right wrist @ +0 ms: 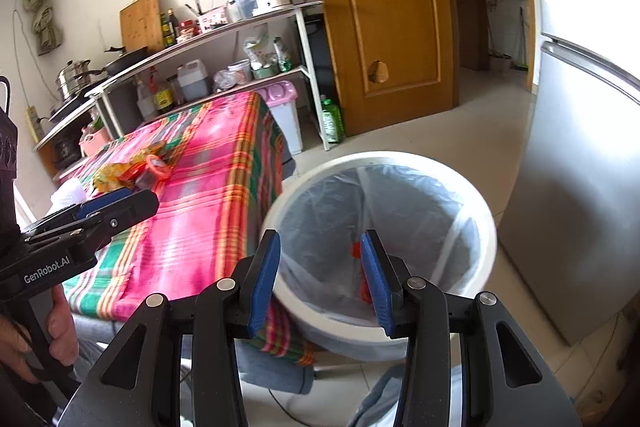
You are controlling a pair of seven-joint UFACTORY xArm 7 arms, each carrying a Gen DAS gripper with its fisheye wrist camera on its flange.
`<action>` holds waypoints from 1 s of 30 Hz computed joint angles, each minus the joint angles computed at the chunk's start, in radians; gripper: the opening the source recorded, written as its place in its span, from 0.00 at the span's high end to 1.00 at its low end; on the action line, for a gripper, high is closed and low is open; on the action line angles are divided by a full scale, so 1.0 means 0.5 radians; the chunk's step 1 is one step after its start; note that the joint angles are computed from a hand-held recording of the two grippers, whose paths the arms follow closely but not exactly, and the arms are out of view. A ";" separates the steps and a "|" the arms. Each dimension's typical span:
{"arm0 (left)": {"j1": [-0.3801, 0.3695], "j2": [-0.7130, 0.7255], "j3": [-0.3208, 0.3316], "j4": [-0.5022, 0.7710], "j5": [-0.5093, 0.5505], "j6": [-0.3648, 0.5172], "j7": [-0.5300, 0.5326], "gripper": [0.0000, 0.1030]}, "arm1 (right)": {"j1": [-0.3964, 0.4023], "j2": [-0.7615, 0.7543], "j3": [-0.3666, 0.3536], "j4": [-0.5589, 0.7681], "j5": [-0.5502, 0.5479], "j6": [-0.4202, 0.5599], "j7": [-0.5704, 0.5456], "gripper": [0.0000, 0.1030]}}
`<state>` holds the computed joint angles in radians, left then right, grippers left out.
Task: Collect trash
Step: 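Carry the red bag over the white bin and open the right gripper, then move the left gripper toward the white paper bag on the table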
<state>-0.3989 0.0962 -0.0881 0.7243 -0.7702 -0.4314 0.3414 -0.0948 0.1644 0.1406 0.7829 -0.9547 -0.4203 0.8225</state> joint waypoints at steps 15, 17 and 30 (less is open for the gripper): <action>0.297 -0.435 -0.163 -0.558 -0.092 -0.275 -0.116 0.39 | 0.198 0.043 0.078 0.176 -0.507 -0.017 0.401 0.58; 0.334 -0.470 -0.184 -0.605 -0.110 -0.294 -0.128 0.39 | 0.232 0.057 0.084 0.199 -0.541 0.005 0.420 0.58; 0.524 -0.608 -0.214 -0.810 -0.139 -0.327 -0.226 0.39 | 0.281 0.173 0.176 0.370 -0.702 0.094 0.527 0.58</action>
